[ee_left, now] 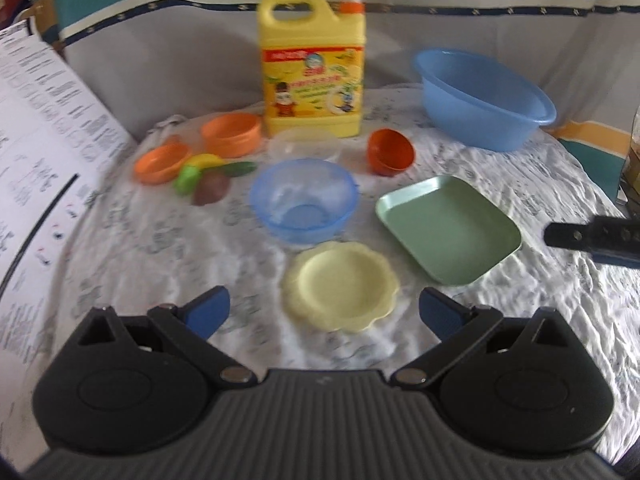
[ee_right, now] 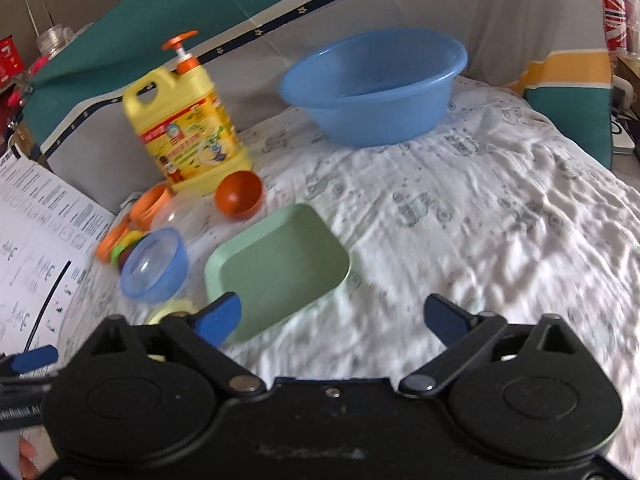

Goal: Organize plates and bowls
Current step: 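Move both tools to the green square tray and close the right tool on its rim, then grip the green tray with both tools and lift it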

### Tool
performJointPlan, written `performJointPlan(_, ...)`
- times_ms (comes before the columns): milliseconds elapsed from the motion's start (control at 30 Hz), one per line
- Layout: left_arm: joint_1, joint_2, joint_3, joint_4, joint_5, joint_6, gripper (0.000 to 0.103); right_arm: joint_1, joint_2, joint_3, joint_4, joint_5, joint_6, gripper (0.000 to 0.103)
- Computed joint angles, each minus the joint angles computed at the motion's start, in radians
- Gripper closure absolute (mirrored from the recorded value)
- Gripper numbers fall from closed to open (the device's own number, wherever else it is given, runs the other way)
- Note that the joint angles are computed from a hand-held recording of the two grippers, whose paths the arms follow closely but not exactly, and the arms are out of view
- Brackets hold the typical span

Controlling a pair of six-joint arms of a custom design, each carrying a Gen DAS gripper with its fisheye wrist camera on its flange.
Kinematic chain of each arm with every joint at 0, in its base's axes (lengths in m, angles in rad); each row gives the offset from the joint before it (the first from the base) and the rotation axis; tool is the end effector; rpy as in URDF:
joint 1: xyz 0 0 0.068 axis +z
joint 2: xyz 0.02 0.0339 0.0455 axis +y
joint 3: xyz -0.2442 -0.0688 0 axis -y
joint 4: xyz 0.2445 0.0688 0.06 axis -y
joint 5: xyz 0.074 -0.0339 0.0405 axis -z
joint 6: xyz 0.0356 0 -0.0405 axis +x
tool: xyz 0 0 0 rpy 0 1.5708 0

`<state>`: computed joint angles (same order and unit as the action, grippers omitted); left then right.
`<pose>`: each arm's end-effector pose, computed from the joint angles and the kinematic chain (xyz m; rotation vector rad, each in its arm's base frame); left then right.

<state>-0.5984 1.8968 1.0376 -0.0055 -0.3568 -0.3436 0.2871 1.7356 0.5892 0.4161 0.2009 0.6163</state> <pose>0.3152 -0.1998 0.1172 0.1443 2.3602 -0.0154 0.2864 0.0772 0.0837 0.4775 2.2446 0.2393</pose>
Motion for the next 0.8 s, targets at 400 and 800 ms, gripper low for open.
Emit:
performJointPlan(400, -0.011, 0.282, 0.353, -0.108, 0.034, 0.03, 0.0, -0.12, 0.335, 0.354, -0.023, -0.172, -0.166, 0.05)
performJointPlan(800, -0.007, 0.464, 0.619, -0.21, 0.093, 0.032, 0.017, -0.15, 0.455, 0.457, -0.055, -0.201, -0.214, 0.097)
